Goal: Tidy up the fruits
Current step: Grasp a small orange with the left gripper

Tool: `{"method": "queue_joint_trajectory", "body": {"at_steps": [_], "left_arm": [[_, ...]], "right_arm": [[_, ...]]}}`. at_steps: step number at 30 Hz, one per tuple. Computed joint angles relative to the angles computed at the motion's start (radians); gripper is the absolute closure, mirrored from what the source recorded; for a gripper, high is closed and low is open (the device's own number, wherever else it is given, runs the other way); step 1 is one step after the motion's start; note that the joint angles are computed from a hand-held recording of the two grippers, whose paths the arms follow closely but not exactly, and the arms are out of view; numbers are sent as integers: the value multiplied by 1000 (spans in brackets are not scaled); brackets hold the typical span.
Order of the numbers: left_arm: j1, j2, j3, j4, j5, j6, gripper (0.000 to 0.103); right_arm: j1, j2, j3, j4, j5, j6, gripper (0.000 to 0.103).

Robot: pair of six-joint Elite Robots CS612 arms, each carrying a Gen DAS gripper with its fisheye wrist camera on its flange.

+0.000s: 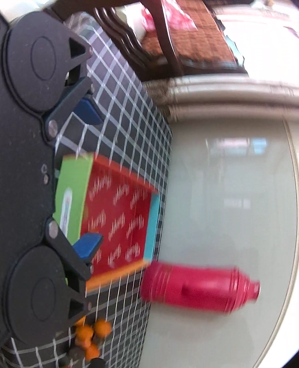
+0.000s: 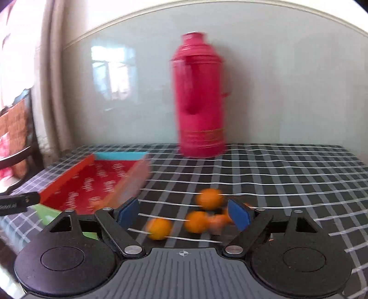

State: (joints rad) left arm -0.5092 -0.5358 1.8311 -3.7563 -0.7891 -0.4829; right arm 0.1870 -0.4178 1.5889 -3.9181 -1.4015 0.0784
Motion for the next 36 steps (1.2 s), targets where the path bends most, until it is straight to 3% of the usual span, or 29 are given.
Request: {"method": "queue_joint_trajectory", "body": {"at_steps": [1, 6, 10, 14, 19, 23, 24, 27, 30, 32, 36], "left_arm": [[-6, 5, -11, -5, -11, 25, 8], [-32, 26, -60, -48, -92, 158, 8], [-52, 41, -109, 2, -161, 198, 12], [-59, 59, -164, 102, -196, 197, 23], [-70, 89, -210, 144, -140, 216, 23], [-84, 110, -226, 59, -93, 264, 30], [-83, 112, -232, 68, -104, 276, 31], [-78, 117, -249, 122, -153, 273, 49], [-72, 123, -266, 183, -170, 243, 51], [-66, 123, -269, 209, -196, 212, 58], [-56, 129, -279, 219, -224, 193, 63]], "right_arm": [[-6, 1, 6, -19, -27, 8, 0], [-26, 6, 27, -62, -189, 32, 0], [-25, 15, 28, -82, -341, 56, 0], [-21, 25, 28, -106, -496, 76, 0], [-18, 43, 15, -119, -653, 58, 0], [-31, 42, 33, -129, -650, 56, 0], [-34, 43, 35, -127, -651, 56, 0], [-37, 43, 40, -120, -657, 64, 0], [-40, 40, 53, -135, -637, 69, 0], [-42, 40, 56, -141, -623, 66, 0], [-42, 41, 59, -142, -609, 65, 0]]}}
